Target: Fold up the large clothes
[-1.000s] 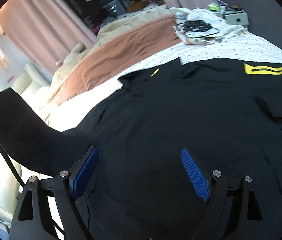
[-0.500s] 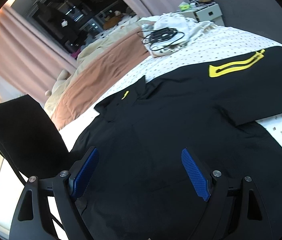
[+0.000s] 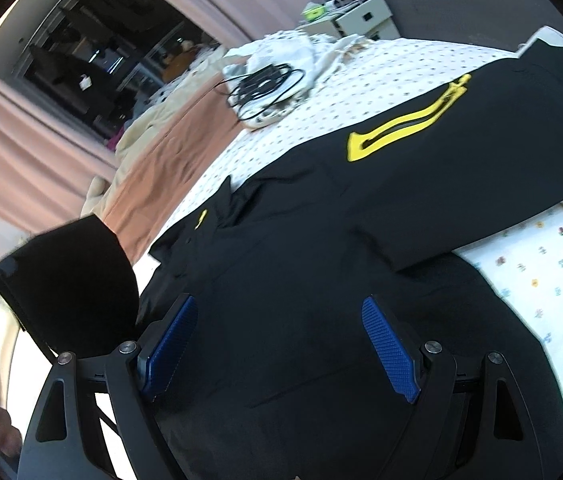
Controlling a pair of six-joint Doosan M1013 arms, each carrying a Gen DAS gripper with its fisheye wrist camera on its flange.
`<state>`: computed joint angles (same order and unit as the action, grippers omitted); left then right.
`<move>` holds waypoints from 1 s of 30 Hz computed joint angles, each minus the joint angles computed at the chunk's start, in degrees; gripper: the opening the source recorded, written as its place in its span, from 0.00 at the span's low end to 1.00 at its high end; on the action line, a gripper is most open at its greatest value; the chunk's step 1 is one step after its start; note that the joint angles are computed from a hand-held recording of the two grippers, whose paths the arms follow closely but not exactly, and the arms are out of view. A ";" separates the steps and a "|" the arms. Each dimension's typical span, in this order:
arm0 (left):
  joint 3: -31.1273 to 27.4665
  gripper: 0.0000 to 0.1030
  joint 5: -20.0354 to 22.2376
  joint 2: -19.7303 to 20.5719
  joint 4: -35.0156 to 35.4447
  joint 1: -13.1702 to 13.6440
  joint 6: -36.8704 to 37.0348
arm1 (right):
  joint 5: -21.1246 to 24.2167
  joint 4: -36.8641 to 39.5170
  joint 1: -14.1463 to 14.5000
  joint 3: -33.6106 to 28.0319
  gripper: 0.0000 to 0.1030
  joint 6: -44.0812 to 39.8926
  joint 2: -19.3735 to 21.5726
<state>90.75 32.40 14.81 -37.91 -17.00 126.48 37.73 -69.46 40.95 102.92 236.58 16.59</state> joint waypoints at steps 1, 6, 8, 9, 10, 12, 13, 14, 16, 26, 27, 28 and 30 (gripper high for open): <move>0.20 0.04 0.03 0.70 -0.59 -0.49 0.18 | 0.46 -0.33 0.13 0.22 0.81 0.79 -0.20; 1.12 0.04 2.33 4.01 -3.65 -1.99 1.08 | 2.63 -2.69 0.98 1.68 0.81 5.70 -1.17; 1.46 0.04 2.55 5.01 -3.45 -2.35 0.12 | 4.89 -3.52 1.59 2.42 0.81 8.53 -1.62; 1.59 0.04 3.02 5.42 -3.69 -2.35 -0.35 | 5.65 -3.45 1.63 2.70 0.81 8.89 -1.85; 1.53 0.04 3.29 5.74 -3.37 -2.42 -1.26 | 7.08 -3.40 2.04 2.81 0.81 9.62 -2.02; 1.92 0.05 4.47 6.13 -4.44 -2.10 -1.99 | 7.64 -3.92 2.41 2.86 0.81 10.60 -2.04; 2.01 0.05 5.58 6.32 -5.55 -1.86 -1.50 | 7.66 -3.92 2.57 2.69 0.81 10.42 -1.96; 2.23 0.08 6.99 6.29 -7.19 -1.57 0.63 | 7.67 -3.60 2.75 2.39 0.81 9.78 -1.73; 3.02 0.36 7.49 5.71 -8.87 -1.27 4.50 | 6.77 -3.15 2.64 1.95 0.81 8.65 -1.37; 6.38 1.00 3.96 1.17 -9.45 2.92 6.91 | 5.84 -1.18 1.86 0.15 0.81 1.72 -0.57; 6.84 1.00 3.45 0.65 -9.38 3.70 6.59 | 5.25 -1.19 1.78 -0.29 0.81 0.85 -0.31; 7.40 1.00 2.40 0.13 -9.08 4.36 6.37 | 4.18 -1.36 1.59 -0.80 0.81 -0.62 -0.02; 8.77 1.00 -0.27 -1.05 -8.26 5.60 6.28 | 3.29 -0.17 1.42 -2.26 0.81 -5.23 0.69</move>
<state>99.52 32.12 13.77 -46.17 -11.40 132.76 41.02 -69.63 42.37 100.66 231.35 17.28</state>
